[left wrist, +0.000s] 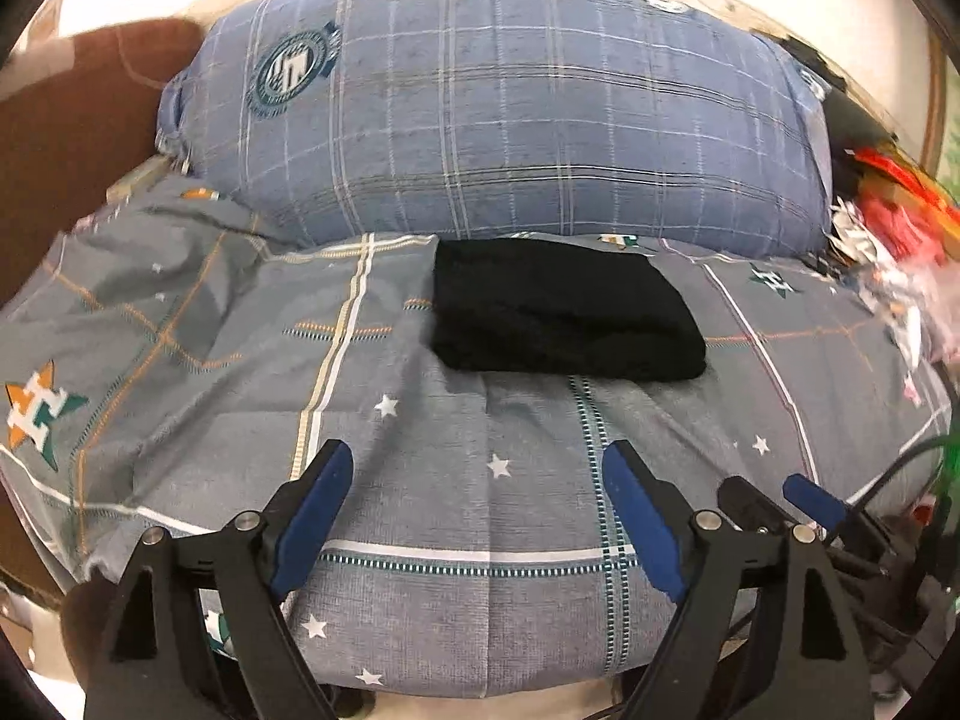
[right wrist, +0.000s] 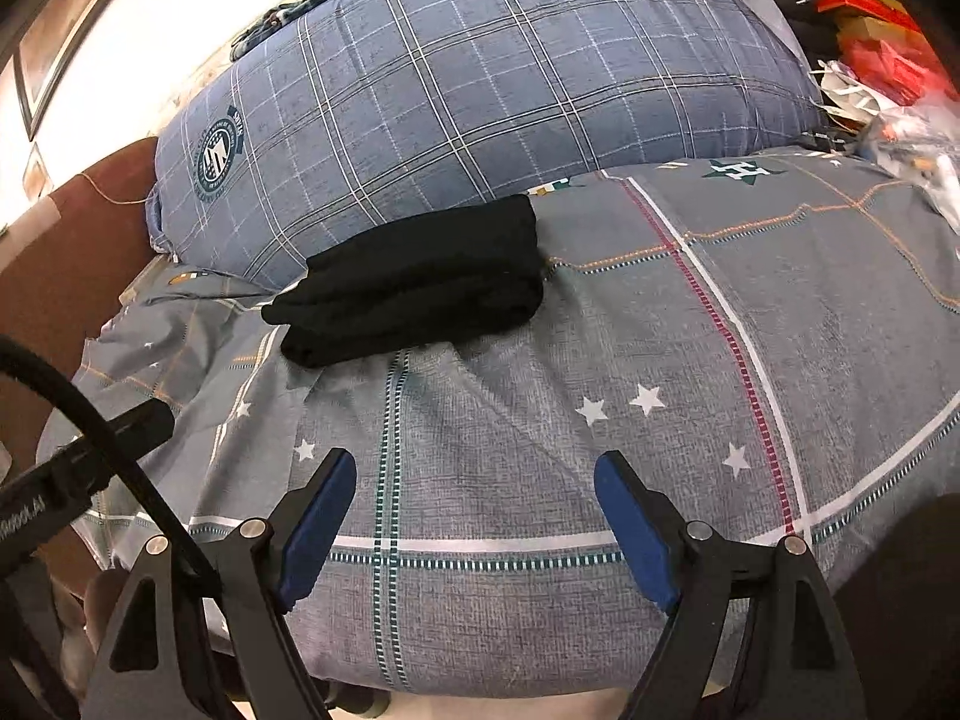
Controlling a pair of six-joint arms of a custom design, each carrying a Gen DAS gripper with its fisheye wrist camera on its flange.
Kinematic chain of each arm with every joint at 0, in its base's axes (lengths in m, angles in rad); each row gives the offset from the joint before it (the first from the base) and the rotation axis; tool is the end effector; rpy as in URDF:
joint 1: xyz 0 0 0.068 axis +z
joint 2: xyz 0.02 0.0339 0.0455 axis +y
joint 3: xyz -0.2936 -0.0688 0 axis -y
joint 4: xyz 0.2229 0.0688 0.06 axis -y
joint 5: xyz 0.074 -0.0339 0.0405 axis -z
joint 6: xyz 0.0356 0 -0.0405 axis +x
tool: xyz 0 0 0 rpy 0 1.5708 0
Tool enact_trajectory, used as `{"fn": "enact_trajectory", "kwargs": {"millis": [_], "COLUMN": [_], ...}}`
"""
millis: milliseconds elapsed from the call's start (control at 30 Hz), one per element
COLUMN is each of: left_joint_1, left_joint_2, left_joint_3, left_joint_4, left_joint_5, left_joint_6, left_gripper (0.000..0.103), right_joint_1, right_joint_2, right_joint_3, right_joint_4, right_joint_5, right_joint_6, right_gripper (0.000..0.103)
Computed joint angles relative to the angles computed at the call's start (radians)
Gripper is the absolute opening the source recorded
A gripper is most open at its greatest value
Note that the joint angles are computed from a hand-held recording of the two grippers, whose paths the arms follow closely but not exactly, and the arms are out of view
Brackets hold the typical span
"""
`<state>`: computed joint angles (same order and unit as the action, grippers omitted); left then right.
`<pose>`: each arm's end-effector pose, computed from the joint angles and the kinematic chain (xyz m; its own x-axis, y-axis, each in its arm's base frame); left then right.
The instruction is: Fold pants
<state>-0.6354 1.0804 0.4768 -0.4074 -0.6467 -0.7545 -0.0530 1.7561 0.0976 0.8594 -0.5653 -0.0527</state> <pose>0.1364 -0.0739 0.2086 -0.6449 -0.2036 -0.7366 -0.3096 0.9508 0.0083 0.1877 0.0091 0.1002 -0.6974 -0.0075 -0.7166 -0.3655 0.8638 0.3467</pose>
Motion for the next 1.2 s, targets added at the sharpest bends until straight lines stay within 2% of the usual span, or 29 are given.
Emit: {"fn": "enact_trajectory", "kwargs": {"millis": [133, 567, 1200], "left_joint_1": [-0.074, -0.065, -0.011], "left_joint_2": [0.025, 0.017, 0.023], "left_joint_3": [0.023, 0.020, -0.019], "left_joint_4": [-0.028, -0.043, 0.010], "left_joint_5": [-0.057, -0.031, 0.036], "left_joint_6": [-0.028, -0.040, -0.028], "left_gripper": [0.085, 0.085, 0.085], "right_joint_1": [0.003, 0.045, 0.084], "right_joint_2": [0.014, -0.001, 0.026], "right_joint_3": [-0.005, -0.040, -0.045], "right_joint_4": [0.006, 0.049, 0.084], "right_joint_5": [0.000, 0.038, 0.076], "right_joint_6": [-0.006, -0.006, 0.006], "right_gripper": [0.086, 0.088, 0.089]}}
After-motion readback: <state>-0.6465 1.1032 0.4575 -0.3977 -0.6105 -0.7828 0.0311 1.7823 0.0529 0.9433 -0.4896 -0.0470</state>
